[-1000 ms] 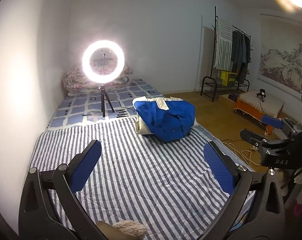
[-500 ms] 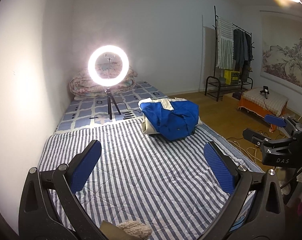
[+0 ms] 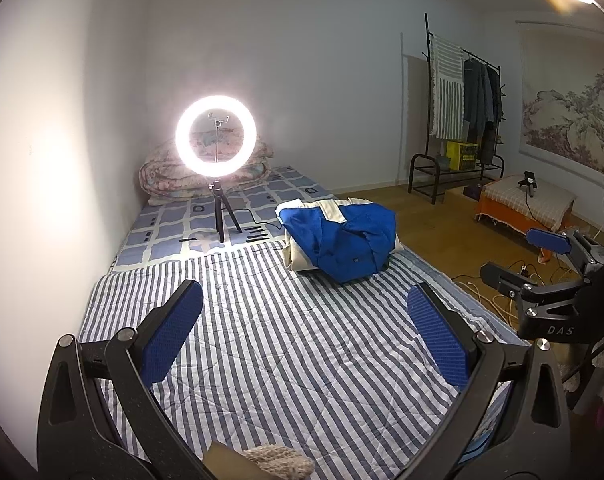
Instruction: Fold large clothes
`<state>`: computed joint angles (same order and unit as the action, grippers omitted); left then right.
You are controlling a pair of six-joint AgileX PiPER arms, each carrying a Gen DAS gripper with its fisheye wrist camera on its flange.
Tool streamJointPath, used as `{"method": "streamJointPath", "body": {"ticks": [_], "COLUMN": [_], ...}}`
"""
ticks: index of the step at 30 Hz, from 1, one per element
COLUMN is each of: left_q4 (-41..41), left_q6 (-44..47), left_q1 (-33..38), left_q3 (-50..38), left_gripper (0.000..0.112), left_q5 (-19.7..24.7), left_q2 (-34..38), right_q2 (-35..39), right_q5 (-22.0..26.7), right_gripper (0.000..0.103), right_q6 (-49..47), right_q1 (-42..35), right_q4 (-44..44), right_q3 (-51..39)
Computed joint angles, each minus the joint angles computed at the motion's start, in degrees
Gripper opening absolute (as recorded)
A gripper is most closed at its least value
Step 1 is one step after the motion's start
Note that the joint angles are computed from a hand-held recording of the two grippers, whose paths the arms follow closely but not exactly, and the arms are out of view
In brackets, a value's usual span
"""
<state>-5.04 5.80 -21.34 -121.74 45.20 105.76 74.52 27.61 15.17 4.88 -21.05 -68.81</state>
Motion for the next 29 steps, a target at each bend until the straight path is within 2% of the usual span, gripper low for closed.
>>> {"method": "streamJointPath", "body": {"ticks": [17,21,26,29], "left_q4": [-0.5,0.5,2.5,3.3], "left_q6": [0.3,-0.7,-2.5,-3.4], "left_q1": [-0.4,-0.8,-0.9,-0.7], "left_q3": [-0.6,0.1,2.7,2.3], "left_gripper": [0.103,0.103,0.103,0.103], "left_q5": [0.4,-0.1,-3.0,-2.7], "left_q2": [0.3,0.0,-1.2,-0.9], "right_q2": [-0.6,-0.6,-0.9,-1.0], "right_q5": [0.0,0.2,0.2,0.3], "right_gripper": [0.103,0.103,0.103,0.103], "right_q6": [-1.2,-1.4,-1.0,-1.9], "right_q1": [-0.2,0.2,0.1,-0.8], "right_q4": [1.4,1.3,1.4,3.0], "right_q3": [0.9,1.1,1.7,1.6]}}
